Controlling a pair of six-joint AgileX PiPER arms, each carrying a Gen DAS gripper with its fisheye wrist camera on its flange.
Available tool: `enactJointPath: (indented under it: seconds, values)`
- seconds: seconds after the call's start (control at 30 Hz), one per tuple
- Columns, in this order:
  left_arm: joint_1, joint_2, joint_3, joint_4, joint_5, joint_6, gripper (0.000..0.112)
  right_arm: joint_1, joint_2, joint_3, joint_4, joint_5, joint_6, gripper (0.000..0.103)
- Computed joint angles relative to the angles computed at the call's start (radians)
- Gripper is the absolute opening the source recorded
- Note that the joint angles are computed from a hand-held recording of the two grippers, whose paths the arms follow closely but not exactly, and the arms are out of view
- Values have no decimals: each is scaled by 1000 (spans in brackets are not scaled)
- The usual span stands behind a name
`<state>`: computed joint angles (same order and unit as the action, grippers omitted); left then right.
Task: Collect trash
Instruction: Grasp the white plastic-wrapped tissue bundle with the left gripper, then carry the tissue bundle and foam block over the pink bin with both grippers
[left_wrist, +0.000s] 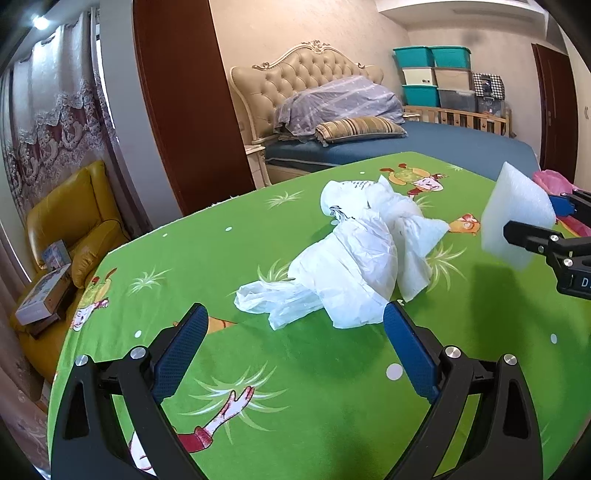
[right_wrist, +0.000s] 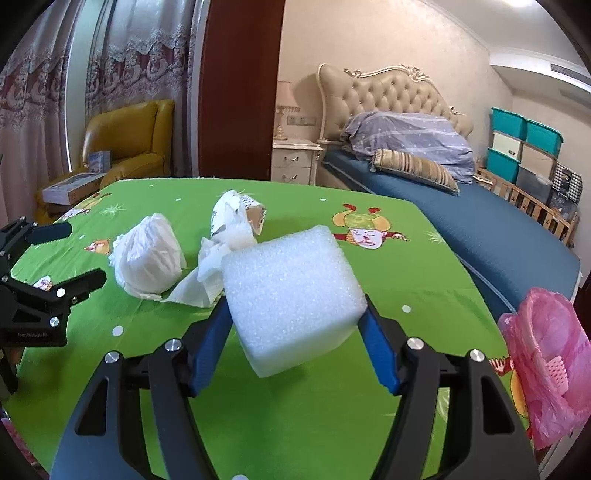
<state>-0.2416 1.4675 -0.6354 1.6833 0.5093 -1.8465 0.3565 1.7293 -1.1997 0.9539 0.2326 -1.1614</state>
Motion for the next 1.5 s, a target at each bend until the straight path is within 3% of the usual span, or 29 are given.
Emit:
enactJointPath:
  seconds: [0.07, 0.17, 0.23, 0.47, 0.5, 0.53, 0.63, 0.77, 0.9, 1.1, 1.5]
  values:
    - [29, -6, -3, 9, -52, -7, 90, -7, -5, 8, 75, 0, -67, 66]
    - [96, 1, -41, 7, -185, -17, 90, -11, -3, 3, 55, 6, -38, 66]
    - [90, 23, -78, -48, -196, 47, 90, -18, -10, 14, 119, 4, -95, 66]
    - [70, 178, -254, -272, -145, 314, 89, -31, -12, 22, 199, 13, -166, 66]
    - [71, 198, -272, -303, -135, 343, 80, -33, -13, 25, 218, 13, -186, 66]
    - [71, 211, -284, -342, -134, 386, 60, -32, -12, 24, 223, 12, -190, 66]
    - [42, 187, -245, -257, -109, 282, 46, -32, -11, 24, 228, 12, -194, 66]
    - [3, 130, -168, -123, -69, 108, 44, -31, -10, 28, 242, 7, -211, 66]
    - [-10, 104, -137, -89, -45, 40, 44, -29, -10, 33, 249, 4, -219, 66]
    - [-52, 96, -117, -40, 28, -17, 44, -26, -11, 33, 244, -1, -214, 66]
    - [-79, 78, -93, 10, 88, -79, 44, -21, -23, 45, 288, -12, -255, 66]
